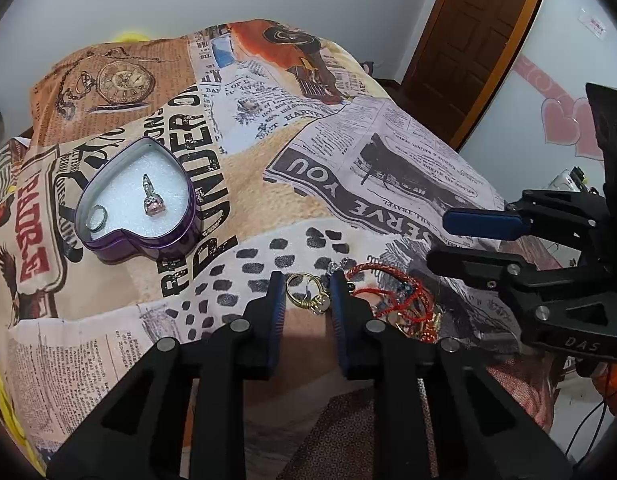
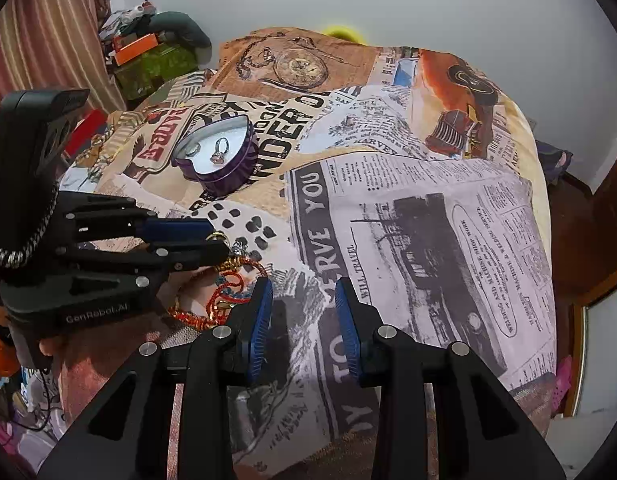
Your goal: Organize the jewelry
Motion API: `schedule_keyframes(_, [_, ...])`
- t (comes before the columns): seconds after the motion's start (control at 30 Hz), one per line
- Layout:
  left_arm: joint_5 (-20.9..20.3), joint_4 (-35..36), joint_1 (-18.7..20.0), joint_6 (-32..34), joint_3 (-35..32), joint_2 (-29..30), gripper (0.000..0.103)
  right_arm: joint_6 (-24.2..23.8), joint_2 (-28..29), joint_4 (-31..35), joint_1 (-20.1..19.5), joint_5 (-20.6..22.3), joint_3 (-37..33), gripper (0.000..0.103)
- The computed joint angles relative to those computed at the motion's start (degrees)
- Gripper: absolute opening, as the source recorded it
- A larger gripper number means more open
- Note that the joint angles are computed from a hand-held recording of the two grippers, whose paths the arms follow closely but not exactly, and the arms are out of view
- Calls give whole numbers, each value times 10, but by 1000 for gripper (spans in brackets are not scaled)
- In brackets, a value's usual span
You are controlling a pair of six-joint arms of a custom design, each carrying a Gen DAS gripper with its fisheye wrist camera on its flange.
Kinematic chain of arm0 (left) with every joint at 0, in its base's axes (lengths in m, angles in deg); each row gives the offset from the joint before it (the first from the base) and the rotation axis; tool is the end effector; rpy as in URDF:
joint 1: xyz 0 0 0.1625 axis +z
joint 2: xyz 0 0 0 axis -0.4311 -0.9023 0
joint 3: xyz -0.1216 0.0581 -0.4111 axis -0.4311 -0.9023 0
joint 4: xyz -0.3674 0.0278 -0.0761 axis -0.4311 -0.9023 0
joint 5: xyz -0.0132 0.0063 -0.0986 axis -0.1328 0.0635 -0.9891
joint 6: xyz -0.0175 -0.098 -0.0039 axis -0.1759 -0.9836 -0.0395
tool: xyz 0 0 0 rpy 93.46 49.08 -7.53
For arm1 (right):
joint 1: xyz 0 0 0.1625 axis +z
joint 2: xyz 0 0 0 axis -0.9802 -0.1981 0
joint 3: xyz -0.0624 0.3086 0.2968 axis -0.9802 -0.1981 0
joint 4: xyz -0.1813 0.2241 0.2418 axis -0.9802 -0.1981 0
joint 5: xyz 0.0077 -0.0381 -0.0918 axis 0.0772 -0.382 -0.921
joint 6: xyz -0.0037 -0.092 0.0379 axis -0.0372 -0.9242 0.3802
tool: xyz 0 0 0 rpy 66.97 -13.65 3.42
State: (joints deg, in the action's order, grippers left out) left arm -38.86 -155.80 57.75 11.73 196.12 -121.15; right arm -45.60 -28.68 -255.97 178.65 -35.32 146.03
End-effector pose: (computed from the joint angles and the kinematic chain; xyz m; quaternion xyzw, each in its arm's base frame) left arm -0.2334 -0.3731 0.0567 0.2366 0.9223 -0.2062 0.2256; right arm 0.1567 -0.3386 0.1962 0.3350 -0.8965 0.1692 0.2355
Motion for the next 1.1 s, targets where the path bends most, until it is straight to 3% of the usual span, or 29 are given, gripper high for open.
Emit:
schedule_keyframes(0.33, [14,-10,-24,-16,32,-29,21,3,25,-1,15,5,-17,30])
schedule_keyframes(0.63, [17,-1,-23,-36,61,-62,21,8,56,42,24,26,-45,30])
schedule_keyframes(0.93, [11,-17,-19,-36,78,-67,21,-11,86,55,41,12,-55,29])
schedule_keyframes(1.1, [8,-28,-16,-34,80,-60,21,-21,93,67,41,15,-62,10])
